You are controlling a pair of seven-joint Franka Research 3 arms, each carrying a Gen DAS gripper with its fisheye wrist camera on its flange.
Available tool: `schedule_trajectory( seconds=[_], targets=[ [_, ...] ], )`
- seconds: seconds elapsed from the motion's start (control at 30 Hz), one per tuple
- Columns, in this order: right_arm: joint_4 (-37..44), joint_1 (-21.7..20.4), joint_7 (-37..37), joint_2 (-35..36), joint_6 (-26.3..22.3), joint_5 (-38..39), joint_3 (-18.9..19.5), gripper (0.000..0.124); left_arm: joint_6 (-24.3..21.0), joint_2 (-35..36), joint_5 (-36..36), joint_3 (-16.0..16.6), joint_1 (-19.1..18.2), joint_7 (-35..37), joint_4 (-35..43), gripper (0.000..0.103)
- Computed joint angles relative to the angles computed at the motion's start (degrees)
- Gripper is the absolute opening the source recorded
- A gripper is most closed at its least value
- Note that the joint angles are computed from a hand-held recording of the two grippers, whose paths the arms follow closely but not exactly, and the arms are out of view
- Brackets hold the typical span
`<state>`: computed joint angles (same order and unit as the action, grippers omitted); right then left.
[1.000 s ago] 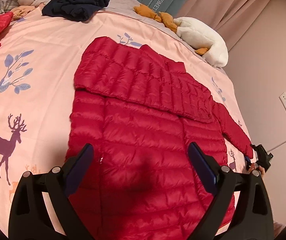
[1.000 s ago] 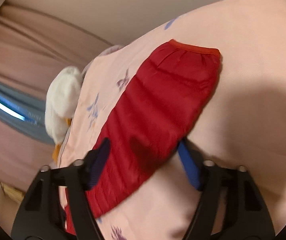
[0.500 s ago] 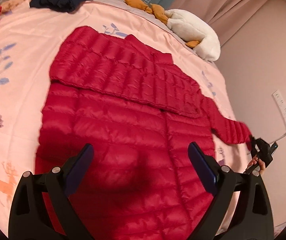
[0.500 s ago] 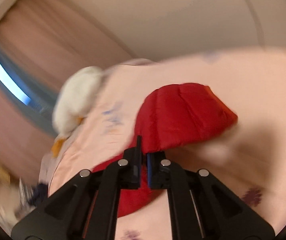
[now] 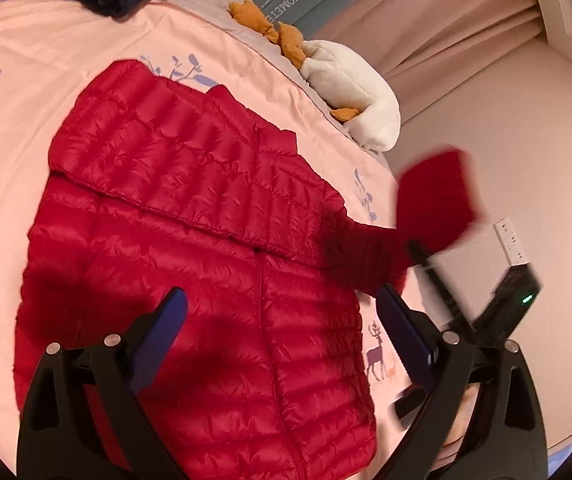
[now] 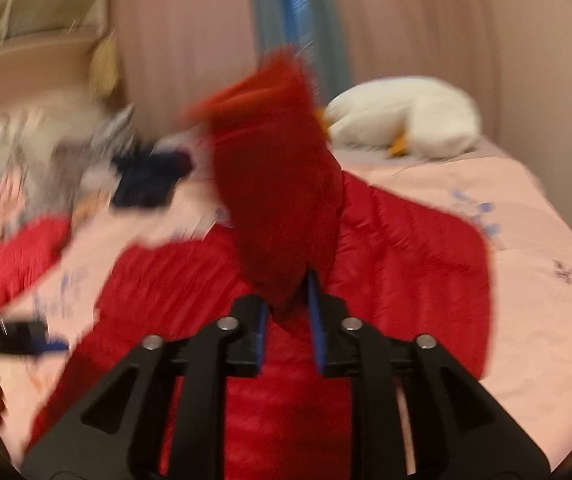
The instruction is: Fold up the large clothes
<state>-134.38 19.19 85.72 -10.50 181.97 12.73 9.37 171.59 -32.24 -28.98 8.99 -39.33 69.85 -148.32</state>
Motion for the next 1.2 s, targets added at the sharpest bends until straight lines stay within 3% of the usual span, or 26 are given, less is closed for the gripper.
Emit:
schedule_trajectory(
  seconds=[0.07, 0.13, 0.2, 0.33, 0.43, 0.53, 0.67, 0.73, 0.8, 0.9, 0.97, 1.1, 1.2],
  targets=[
    [-0.3, -3.9, 5.5, 0.6, -4.8, -7.2, 4.7, 0.05, 0.7, 0.9, -2.4, 3.3, -3.4, 1.8, 0.3, 0.095],
    [-2.0, -5.3, 7.2, -0.2, -7.4, -10.3, 6.7, 0.051, 0.9, 1.8, -4.3, 5.2, -5.1, 3.3, 0.6, 0.095],
    [-6.1, -6.1, 10.9, -3.6, -6.3, -13.9, 8.1, 0.056, 0.7, 3.3, -6.6, 7.0, -6.6, 5.1, 1.5, 0.095],
    [-13.6, -3.7, 10.3, -11.3, -3.9, -11.6, 4.7, 0.067, 0.1, 7.7, -13.2, 11.5, -11.3, 11.9, 5.6, 0.095],
    [-18.8, -0.5, 9.9, -17.5, -3.8, -6.4, 1.2, 0.07, -0.8, 13.0, -15.9, 11.8, -11.4, 14.8, 10.5, 0.095],
    [-21.5, 0.2, 9.8, -21.1, -4.2, -2.8, -0.3, 0.07, -2.1, 17.9, -11.7, 7.1, -5.7, 11.4, 14.4, 0.093],
    [-23.7, -0.9, 10.4, -23.9, -4.8, -0.2, -0.3, 0.071, -5.3, 23.7, 1.3, -0.3, 3.6, 1.9, 19.8, 0.074],
    [-24.1, -0.9, 10.0, -24.4, -5.1, 0.6, -0.9, 0.071, -8.4, 26.2, 9.7, -3.5, 7.7, -4.5, 22.6, 0.059],
    [-24.1, -1.8, 10.1, -24.7, -5.7, 0.8, -0.2, 0.071, -10.9, 27.8, 13.4, -5.4, 10.0, -7.0, 24.4, 0.038],
    [-24.5, -2.6, 10.5, -25.2, -5.7, 1.2, 0.2, 0.071, -12.8, 29.4, 17.6, -7.9, 12.7, -10.4, 25.9, 0.018],
    [-24.7, -2.9, 10.8, -25.7, -5.9, 1.4, 0.2, 0.071, -12.1, 29.4, 18.6, -9.4, 14.2, -11.5, 25.7, 0.011],
    [-25.2, -4.0, 11.2, -26.9, -6.1, 1.2, 0.9, 0.071, -7.9, 25.6, 25.9, -13.1, 18.1, -17.5, 23.4, 0.009],
    [-25.2, -4.2, 11.4, -27.7, -6.5, 1.0, 1.0, 0.071, -5.1, 20.1, 32.8, -16.7, 24.2, -23.1, 20.6, 0.009]
  ],
)
